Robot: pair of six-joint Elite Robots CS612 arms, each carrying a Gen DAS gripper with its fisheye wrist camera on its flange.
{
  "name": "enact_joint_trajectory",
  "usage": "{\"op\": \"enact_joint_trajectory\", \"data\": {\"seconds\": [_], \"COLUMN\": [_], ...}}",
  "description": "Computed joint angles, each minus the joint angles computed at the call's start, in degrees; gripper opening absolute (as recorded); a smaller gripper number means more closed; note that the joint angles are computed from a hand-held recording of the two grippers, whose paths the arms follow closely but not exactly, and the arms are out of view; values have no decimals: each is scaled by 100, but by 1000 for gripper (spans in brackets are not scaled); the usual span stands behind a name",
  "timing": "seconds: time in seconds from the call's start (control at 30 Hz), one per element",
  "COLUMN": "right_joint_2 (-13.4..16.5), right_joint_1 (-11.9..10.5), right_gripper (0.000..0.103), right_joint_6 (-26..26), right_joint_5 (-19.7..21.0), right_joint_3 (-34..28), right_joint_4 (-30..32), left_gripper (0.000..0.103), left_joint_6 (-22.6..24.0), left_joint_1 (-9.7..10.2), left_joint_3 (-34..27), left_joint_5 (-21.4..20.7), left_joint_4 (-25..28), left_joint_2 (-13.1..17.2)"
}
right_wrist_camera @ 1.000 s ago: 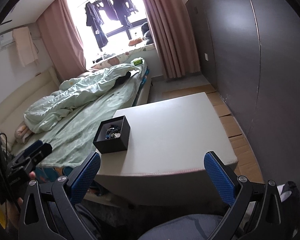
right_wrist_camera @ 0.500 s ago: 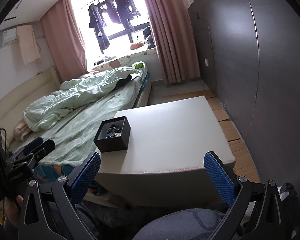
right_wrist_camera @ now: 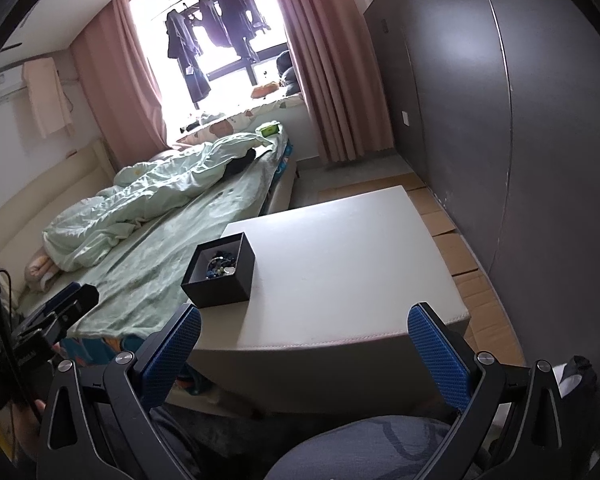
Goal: Organize jewelry
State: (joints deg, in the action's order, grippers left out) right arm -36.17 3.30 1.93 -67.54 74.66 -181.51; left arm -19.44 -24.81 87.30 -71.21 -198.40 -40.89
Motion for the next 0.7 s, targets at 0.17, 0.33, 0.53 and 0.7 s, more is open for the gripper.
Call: {"op": "enact_joint_trajectory", "data": {"seconds": [0.17,0.33,0.53,0.7], "right_joint_2": [-8,-9,-7,-8], "right_joint_1": [11,9,6,5], "right_gripper": [103,103,103,103], "right_joint_6": [-53,-42,-41,-34], "right_joint_5": [-45,-41,-36,-37], "right_joint_3": [4,0,-3,0], "right_joint_4": [21,31,40,33], "left_gripper": [103,103,103,103], "left_joint_6": [-4,-11,-7,-7], "left_joint_1": [2,5,4,6], "left_joint_3": [-3,-5,-4,-23], "left_joint_5": [-6,-20,-14,-9], "left_joint_4": [-2,11,2,4], "left_joint_2": [2,2,3,15]}}
